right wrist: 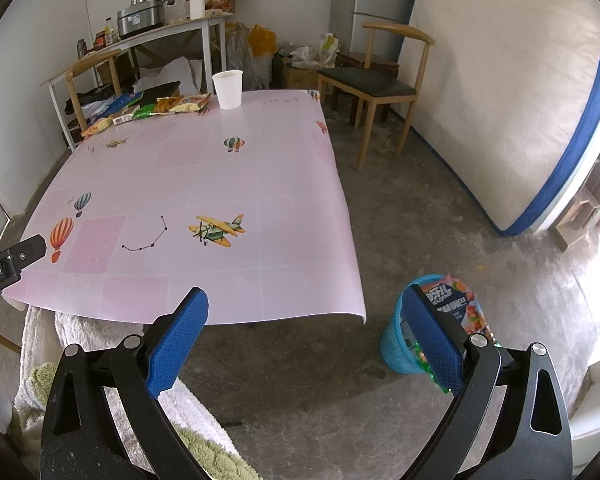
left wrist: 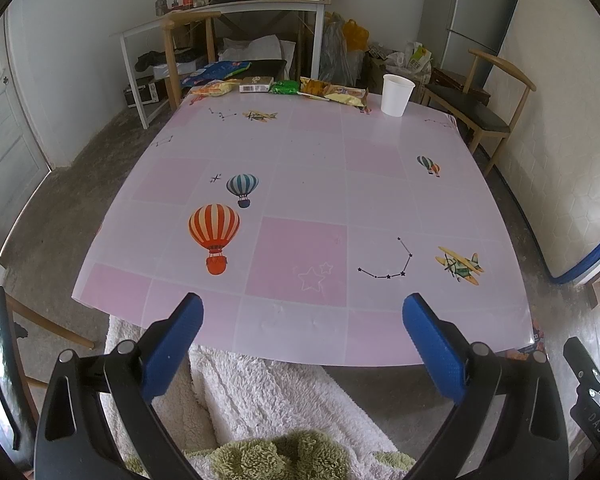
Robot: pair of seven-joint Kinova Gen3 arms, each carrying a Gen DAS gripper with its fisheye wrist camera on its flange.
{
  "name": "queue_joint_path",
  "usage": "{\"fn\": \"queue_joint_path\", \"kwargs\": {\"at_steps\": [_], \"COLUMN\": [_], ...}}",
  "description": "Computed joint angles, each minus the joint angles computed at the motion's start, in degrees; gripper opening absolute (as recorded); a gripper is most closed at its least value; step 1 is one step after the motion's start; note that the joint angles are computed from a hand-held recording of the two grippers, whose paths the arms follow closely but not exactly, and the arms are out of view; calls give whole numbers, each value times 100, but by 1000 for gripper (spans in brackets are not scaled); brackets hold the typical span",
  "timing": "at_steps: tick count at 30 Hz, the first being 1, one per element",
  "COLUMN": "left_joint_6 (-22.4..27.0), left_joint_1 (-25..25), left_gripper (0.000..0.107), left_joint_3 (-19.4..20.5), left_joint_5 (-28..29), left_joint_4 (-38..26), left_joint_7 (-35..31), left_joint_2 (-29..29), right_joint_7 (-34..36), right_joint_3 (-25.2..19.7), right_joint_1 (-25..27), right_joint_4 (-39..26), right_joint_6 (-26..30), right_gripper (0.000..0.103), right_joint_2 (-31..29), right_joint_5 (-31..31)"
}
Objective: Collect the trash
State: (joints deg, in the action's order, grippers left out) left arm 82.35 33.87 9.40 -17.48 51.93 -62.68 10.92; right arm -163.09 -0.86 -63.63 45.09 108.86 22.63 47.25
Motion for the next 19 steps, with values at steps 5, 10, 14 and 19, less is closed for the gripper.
{"fn": "queue_joint_path", "kwargs": {"at_steps": [5,10,14,19], "left_joint_6": [8,7,-1,-49], "left_joint_1": [-4,8,-7,-31], "left_gripper": [98,98,98,98], "left_joint_3": [0,-4,-6,-8], "left_joint_5": [8,-3,19,50], "left_joint_4": [-10,-4,-2,68], "left_joint_7": [-8,2,5,47], "left_joint_2": [6,2,1,-10], "right_joint_7": [1,8,-3,4], "right_joint_3": [5,10,7,2], "right_joint_1": [0,1,5,4], "right_joint_4": [-22,-11,-24,-7], "right_joint_6": [4,9,6,-3], "right_gripper": [93,93,93,93], "right_joint_2": [16,5,17,8], "right_joint_5": [-5,-6,-11,-7]}}
